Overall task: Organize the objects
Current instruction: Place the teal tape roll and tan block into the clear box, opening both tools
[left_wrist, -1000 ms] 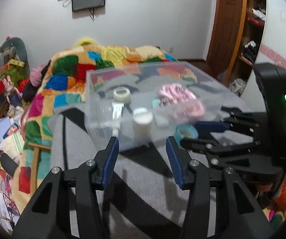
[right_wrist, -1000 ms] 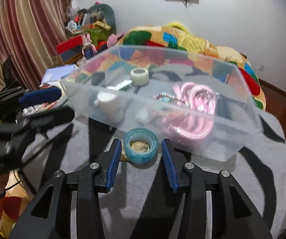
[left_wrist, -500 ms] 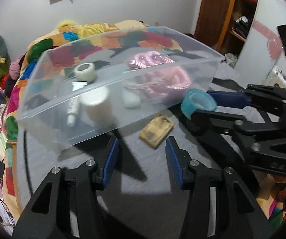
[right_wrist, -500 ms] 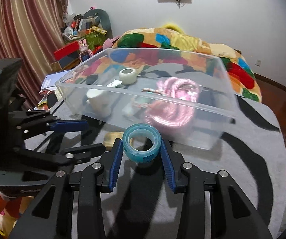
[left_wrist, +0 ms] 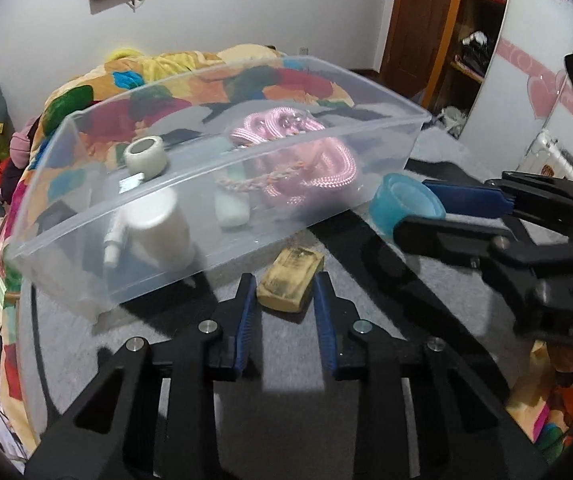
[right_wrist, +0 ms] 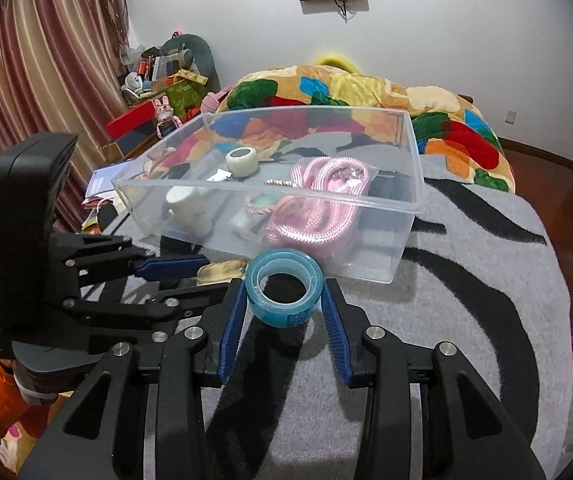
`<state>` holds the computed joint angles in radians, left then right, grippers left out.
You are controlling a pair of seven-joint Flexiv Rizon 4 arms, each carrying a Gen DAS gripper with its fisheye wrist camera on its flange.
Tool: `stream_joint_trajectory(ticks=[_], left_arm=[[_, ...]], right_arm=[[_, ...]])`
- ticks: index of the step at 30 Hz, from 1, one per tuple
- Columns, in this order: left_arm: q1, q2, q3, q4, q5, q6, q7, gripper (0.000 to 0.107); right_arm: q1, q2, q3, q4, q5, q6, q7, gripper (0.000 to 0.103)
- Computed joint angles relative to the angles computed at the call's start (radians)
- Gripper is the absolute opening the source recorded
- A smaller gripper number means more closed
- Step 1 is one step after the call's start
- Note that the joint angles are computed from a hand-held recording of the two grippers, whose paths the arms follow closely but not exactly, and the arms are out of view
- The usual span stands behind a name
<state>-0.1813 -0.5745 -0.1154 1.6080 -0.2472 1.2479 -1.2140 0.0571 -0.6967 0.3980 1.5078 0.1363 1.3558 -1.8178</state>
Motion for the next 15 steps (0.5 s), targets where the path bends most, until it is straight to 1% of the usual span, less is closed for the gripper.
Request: stream_joint_trajectory(ticks=[5, 11, 14, 15], left_arm=[[0.053, 0.048, -0.062, 0.074, -0.067, 0.091, 0.028, 0.026], [0.095, 0.078, -0.117, 0.098, -0.133, 0.184, 0.071, 0.026], [0.103, 0.076, -0.128, 0.078, -0.155, 0.211, 0.071, 0.026], [0.105, 0.073, -0.130, 0.067, -0.161, 0.215, 0.069, 0.026]], right_arm=[[0.008, 0.013, -0.006, 0.001, -0.003, 0.044, 0.010, 0.035], [0.009, 0.011, -0.002, -0.026, -0.021, 0.081, 0.033, 0.035], [0.028, 0.000, -0.023, -0.053, -0.042, 0.089, 0.066, 0.035], [0.053, -0.004, -0.056, -0.063, -0.057, 0.095, 0.094, 0.035]])
